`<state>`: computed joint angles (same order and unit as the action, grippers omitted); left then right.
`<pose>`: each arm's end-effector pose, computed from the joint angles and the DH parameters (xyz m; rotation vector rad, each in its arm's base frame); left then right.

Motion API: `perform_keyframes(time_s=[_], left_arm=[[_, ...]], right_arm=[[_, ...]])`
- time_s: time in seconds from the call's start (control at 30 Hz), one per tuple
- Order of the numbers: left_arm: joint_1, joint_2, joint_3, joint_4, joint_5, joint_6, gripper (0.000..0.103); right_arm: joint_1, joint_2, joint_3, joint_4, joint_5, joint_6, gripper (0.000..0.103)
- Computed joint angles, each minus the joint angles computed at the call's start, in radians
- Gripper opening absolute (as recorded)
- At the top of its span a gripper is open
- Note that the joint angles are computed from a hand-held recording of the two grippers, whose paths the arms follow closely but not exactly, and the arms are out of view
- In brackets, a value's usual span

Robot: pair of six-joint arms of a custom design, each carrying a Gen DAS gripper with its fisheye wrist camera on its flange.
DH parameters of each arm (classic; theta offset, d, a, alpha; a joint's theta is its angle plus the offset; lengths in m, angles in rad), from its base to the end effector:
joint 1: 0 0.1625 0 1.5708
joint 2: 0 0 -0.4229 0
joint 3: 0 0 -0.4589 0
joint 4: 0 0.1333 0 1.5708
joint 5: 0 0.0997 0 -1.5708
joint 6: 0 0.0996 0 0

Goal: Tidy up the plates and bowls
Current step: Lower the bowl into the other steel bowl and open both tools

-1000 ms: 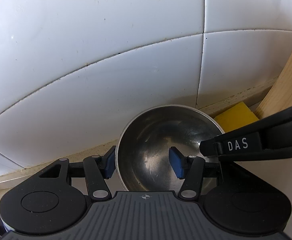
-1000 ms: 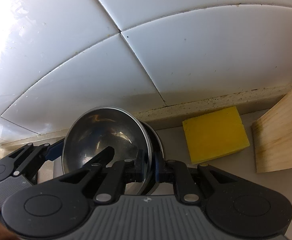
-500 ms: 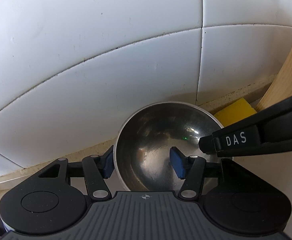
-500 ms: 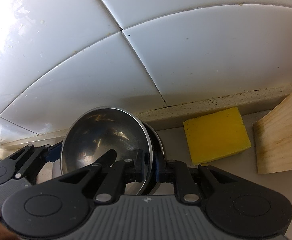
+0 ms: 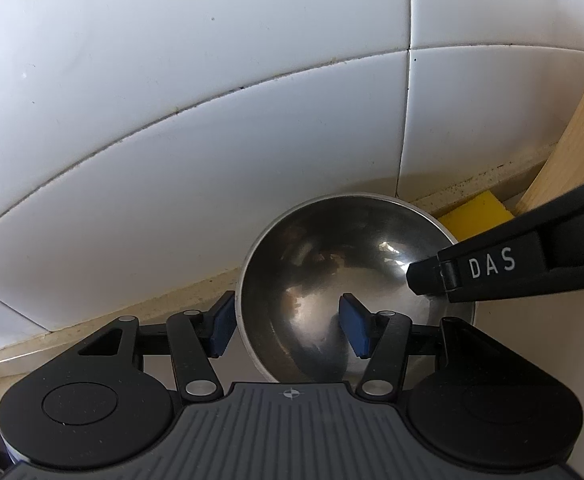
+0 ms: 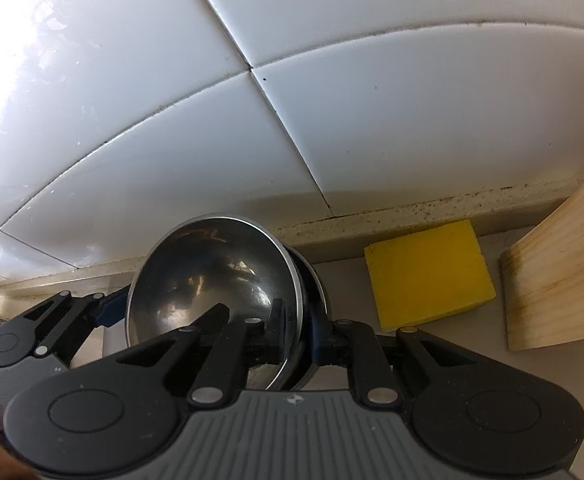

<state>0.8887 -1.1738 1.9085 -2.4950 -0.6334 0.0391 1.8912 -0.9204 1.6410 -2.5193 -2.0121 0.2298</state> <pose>-0.2207 -0.6105 0.2058 0.6916 2.1405 -0.5621 0.3124 -0.6532 0.1311 0.0538 -2.7411 0.4689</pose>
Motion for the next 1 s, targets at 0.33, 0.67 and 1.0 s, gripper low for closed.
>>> perform_keyframes(time_s=[0.33,0.67,1.0], left_arm=[[-0.009,-0.023,0.022,-0.027,0.021,0.018,0.07],[-0.026,-0.062,0.054,0.008,0.047,-0.014,0.079],[-0.049,-0.112,0.089,0.052,0.061,-0.059,0.08]], right_arm=[[0.033,0.008,0.0,-0.012,-0.081,-0.012,0.005],[0.022,-0.035,0.043,-0.023,-0.059,-0.003,0.008],[0.034,-0.072,0.085,-0.043,-0.051,0.0,0.009]])
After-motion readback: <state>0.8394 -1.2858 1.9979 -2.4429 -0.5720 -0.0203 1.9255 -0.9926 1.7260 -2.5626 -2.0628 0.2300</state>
